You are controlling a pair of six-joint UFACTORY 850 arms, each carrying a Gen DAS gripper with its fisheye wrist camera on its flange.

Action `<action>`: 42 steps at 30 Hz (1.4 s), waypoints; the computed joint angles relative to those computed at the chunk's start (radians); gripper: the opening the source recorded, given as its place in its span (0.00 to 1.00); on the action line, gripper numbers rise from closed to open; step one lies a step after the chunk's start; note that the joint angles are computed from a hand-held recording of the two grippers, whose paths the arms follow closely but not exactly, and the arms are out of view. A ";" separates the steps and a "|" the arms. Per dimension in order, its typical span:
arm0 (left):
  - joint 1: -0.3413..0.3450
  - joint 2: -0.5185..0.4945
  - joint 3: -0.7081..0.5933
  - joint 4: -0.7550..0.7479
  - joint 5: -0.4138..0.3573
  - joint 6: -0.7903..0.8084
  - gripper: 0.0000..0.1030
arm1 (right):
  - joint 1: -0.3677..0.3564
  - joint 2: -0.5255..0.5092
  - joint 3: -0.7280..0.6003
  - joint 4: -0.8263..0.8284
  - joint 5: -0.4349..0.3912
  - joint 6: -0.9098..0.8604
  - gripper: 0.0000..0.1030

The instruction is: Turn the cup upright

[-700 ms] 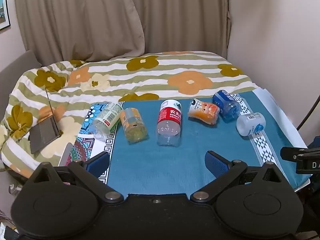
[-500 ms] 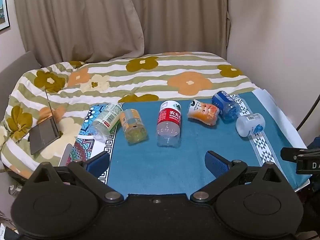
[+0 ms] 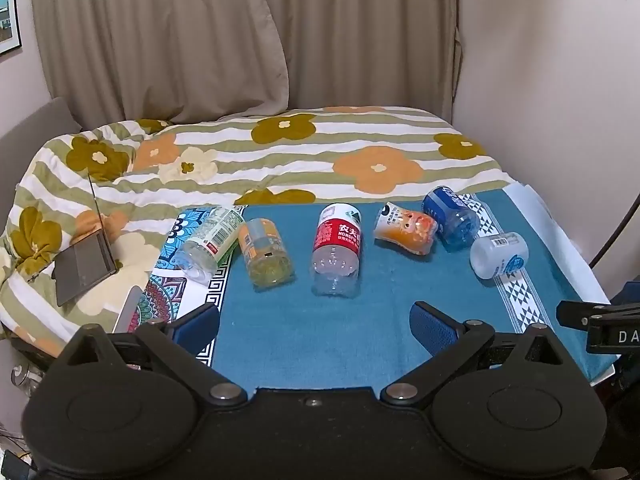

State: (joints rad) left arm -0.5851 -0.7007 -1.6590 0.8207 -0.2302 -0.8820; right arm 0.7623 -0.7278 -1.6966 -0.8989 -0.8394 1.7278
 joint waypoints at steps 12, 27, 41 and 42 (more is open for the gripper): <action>0.007 -0.008 -0.014 -0.061 0.004 0.063 1.00 | -0.001 -0.013 -0.018 0.003 -0.002 -0.006 1.00; 0.018 -0.020 -0.035 -0.191 0.008 0.177 1.00 | -0.004 -0.031 -0.046 0.011 -0.008 -0.020 1.00; 0.021 -0.027 -0.046 -0.210 0.007 0.197 1.00 | -0.009 -0.036 -0.049 0.006 -0.001 -0.009 1.00; 0.021 -0.026 -0.045 -0.211 0.008 0.199 1.00 | -0.008 -0.036 -0.049 0.007 -0.001 -0.009 1.00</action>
State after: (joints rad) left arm -0.5637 -0.7270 -1.7042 0.6096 -0.2227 -0.6829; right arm 0.7542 -0.7637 -1.7457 -0.8914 -0.8401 1.7186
